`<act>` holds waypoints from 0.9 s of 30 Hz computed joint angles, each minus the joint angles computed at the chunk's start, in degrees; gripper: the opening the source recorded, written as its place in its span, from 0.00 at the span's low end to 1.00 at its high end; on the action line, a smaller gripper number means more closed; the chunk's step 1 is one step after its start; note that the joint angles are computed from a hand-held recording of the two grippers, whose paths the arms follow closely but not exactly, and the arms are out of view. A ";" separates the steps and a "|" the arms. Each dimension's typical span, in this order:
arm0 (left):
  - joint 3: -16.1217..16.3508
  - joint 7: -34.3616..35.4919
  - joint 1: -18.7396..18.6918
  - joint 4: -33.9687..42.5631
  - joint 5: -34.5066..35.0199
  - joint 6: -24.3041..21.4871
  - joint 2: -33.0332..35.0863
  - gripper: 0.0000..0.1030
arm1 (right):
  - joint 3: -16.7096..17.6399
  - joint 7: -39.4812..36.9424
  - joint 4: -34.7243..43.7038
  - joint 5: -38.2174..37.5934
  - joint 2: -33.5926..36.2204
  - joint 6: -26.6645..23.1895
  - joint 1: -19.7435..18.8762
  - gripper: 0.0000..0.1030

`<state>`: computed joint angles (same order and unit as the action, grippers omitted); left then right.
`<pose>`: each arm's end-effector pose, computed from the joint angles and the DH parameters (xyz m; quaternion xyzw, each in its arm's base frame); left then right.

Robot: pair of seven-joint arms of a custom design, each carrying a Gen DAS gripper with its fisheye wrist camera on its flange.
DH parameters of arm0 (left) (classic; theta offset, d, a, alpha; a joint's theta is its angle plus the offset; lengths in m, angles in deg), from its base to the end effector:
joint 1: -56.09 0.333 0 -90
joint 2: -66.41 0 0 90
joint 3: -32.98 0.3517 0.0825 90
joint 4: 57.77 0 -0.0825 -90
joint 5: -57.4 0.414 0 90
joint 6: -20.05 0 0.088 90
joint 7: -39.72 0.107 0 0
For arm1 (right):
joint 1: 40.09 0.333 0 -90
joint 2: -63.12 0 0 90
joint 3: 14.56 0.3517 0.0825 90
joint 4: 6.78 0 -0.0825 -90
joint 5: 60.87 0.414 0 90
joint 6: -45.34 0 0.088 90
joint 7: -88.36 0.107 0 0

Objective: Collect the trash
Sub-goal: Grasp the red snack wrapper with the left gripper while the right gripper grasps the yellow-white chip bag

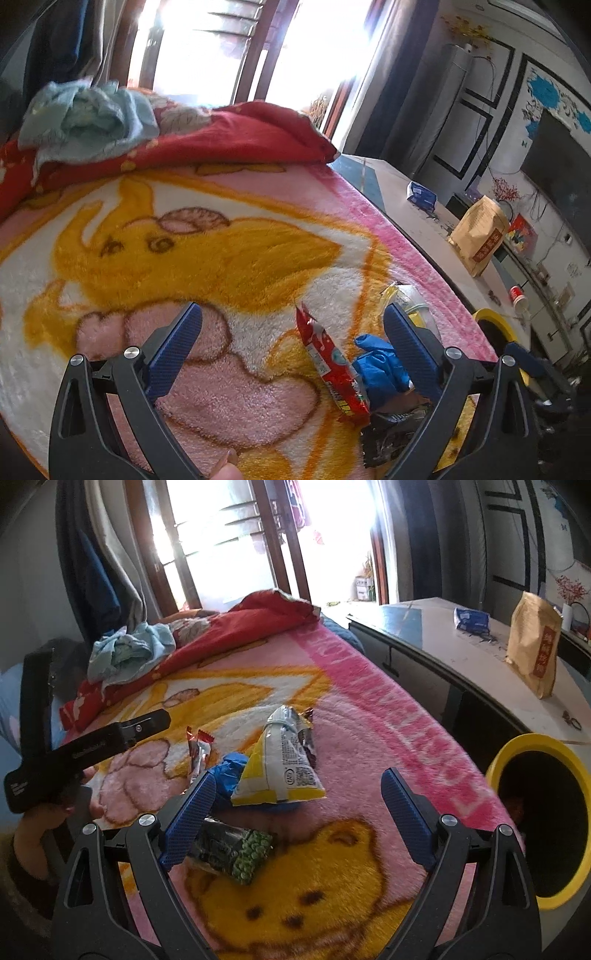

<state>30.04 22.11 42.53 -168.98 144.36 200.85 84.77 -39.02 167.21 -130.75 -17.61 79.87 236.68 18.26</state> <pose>0.5942 -0.2667 0.3787 -0.6633 0.6147 -0.3878 0.1781 0.5490 0.2989 0.3834 -0.6539 0.6221 -0.1981 0.3824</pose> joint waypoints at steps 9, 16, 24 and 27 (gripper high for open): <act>-12.76 24.61 12.37 -2.81 -25.97 3.62 3.61 0.59 | 1.24 6.41 5.37 -5.34 4.26 -6.17 -3.10 0.80; -27.06 37.26 24.02 -2.74 -36.31 3.17 8.09 0.52 | 7.60 9.53 7.97 -8.68 5.47 -8.92 -10.35 0.72; -33.73 45.47 28.15 -1.26 -43.65 1.48 12.98 0.49 | 20.57 9.50 7.84 -10.32 5.25 -9.50 -22.80 0.61; -34.18 47.73 27.86 -0.83 -45.86 1.03 14.07 0.47 | 23.16 10.24 6.88 -11.83 4.82 -8.44 -25.22 0.58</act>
